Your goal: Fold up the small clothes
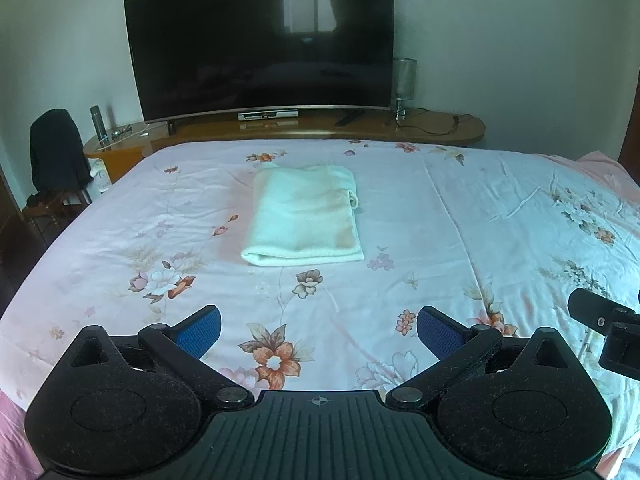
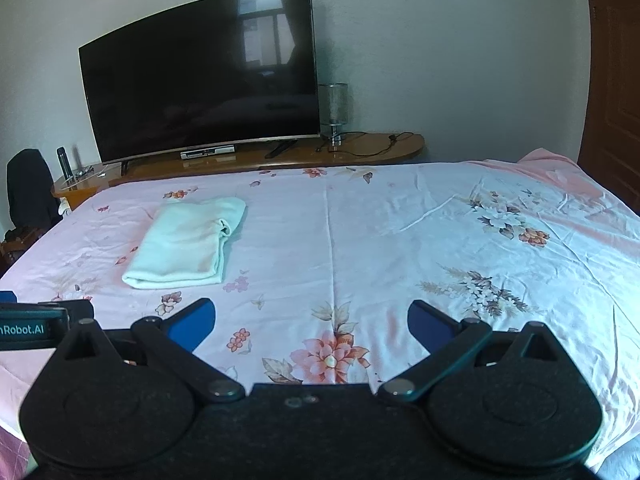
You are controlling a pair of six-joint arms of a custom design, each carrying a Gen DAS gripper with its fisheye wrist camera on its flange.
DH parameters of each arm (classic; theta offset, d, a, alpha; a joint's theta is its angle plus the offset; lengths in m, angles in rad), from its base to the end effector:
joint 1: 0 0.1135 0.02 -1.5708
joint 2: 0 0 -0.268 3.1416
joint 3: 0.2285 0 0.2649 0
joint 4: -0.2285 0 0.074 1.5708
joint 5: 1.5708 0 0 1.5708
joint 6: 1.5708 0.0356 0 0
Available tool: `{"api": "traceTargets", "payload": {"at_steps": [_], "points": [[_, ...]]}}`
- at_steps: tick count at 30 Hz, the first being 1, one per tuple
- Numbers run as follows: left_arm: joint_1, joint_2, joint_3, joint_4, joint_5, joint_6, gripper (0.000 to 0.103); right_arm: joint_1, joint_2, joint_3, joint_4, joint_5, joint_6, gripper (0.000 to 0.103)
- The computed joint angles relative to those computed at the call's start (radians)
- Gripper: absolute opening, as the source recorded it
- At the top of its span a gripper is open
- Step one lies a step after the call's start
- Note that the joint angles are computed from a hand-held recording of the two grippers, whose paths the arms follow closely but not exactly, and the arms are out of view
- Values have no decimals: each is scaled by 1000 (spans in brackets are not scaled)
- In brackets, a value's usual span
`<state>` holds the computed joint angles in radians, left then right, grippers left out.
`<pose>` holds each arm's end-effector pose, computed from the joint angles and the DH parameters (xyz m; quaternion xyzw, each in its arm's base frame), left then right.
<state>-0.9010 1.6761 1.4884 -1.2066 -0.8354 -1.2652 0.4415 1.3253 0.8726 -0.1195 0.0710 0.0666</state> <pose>0.2256 -0.2423 0.2945 -0.2000 0.8889 0.1182 0.3947 0.2770 0.1281 0.2553 -0.1468 0.8652 0.0901 0.4710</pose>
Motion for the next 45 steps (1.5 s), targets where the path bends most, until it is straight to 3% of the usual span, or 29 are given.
{"api": "traceTargets", "payload": {"at_steps": [17,45], "points": [[0,-7,-9,12,8,-10,103,1,4,-8,9,-8,0,102],[44,22,-11,101,36,65,103,-18,57,22,20,-8,-2,102]]}}
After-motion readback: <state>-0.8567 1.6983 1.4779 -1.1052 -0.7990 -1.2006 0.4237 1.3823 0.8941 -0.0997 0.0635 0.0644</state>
